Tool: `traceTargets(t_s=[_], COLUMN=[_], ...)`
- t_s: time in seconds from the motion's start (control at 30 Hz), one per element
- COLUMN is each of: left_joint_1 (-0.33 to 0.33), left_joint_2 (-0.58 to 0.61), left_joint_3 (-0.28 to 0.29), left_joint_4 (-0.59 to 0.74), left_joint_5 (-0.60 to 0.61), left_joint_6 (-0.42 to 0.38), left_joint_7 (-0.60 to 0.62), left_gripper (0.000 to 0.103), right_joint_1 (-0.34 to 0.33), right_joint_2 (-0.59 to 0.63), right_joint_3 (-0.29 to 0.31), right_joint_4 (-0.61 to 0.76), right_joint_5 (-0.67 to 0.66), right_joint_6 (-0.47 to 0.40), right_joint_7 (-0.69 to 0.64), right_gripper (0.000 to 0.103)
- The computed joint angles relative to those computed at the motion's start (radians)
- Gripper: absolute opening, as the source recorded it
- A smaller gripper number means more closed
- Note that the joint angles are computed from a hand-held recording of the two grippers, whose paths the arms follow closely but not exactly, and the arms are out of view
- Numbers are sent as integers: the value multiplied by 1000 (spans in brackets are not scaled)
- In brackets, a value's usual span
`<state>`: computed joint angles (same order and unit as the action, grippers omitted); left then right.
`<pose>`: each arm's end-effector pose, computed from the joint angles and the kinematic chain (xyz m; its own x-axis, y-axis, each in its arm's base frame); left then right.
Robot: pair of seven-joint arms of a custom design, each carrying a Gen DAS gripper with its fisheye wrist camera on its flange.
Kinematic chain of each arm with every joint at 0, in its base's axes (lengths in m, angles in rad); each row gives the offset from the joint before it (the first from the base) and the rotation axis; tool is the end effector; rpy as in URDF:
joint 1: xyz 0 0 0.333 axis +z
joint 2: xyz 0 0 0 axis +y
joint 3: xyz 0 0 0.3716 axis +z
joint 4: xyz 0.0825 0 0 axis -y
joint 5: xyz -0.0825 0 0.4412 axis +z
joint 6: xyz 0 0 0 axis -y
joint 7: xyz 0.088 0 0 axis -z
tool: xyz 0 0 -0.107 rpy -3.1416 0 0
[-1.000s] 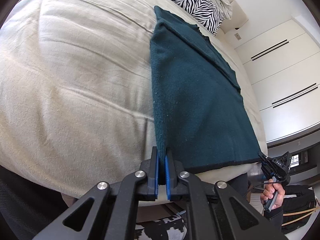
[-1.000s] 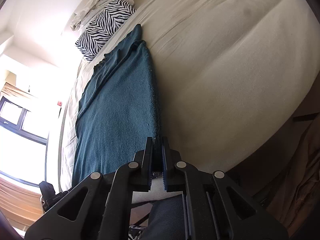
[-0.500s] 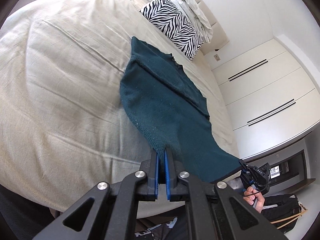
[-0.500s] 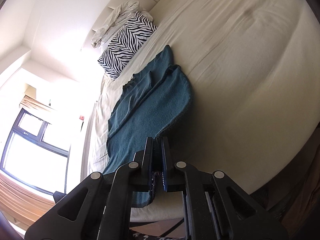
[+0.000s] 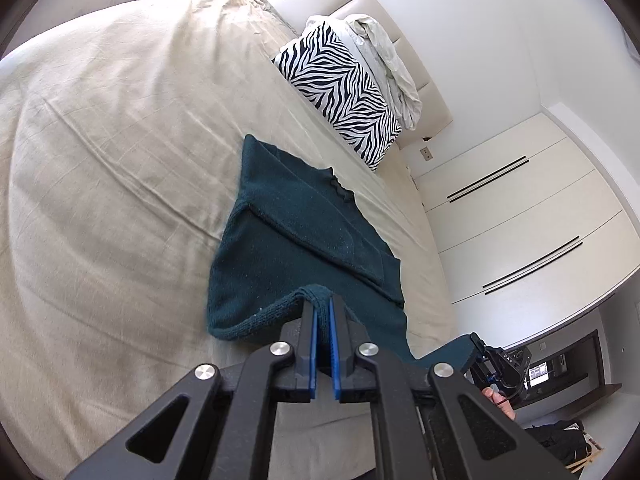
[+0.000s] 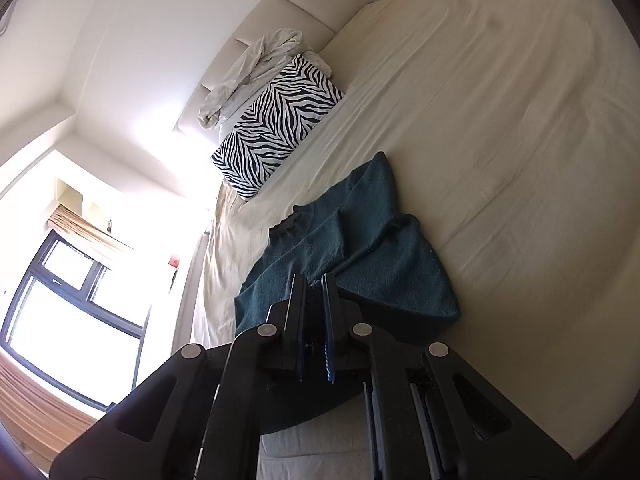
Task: Fold small clothes
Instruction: 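Lift the hem with both tools and fold it toward the collar, then release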
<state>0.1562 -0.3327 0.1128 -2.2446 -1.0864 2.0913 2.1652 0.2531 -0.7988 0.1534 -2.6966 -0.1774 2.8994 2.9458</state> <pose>0.5062 0.1005 0.5769 -0.0886 -0.6503 0.7545 -0.8461 -0.3506 -0.4015 0.3363 0.1694 0.5983 -0.3281 -0.5965 -0.7325 -0.4654 0.7769 -0.4241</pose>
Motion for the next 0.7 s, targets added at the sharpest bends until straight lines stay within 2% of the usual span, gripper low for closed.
traceTargets(t_s=[0.33,0.47,0.7], left_joint_1=[-3,2,13], left_joint_2=[231,336,504], left_joint_3=[-57,-101,-172], left_joint_4=[211,320,494], left_joint_5=[-55,-33,58], left_joint_6=[61,99,178], left_joint_7=[-60,-91,-161], left_gripper=[7,7,7], right_joint_1=[-101,-145,-165], right_joint_2=[260,389,628], right_joint_3=[-37,-41,-83], right_joint_4=[143,222,387], right_joint_5=[-41,-64,-94], right_joint_6=[86,108,116], right_joint_7=[-59,-78,-120], right_gripper=[7,7,7])
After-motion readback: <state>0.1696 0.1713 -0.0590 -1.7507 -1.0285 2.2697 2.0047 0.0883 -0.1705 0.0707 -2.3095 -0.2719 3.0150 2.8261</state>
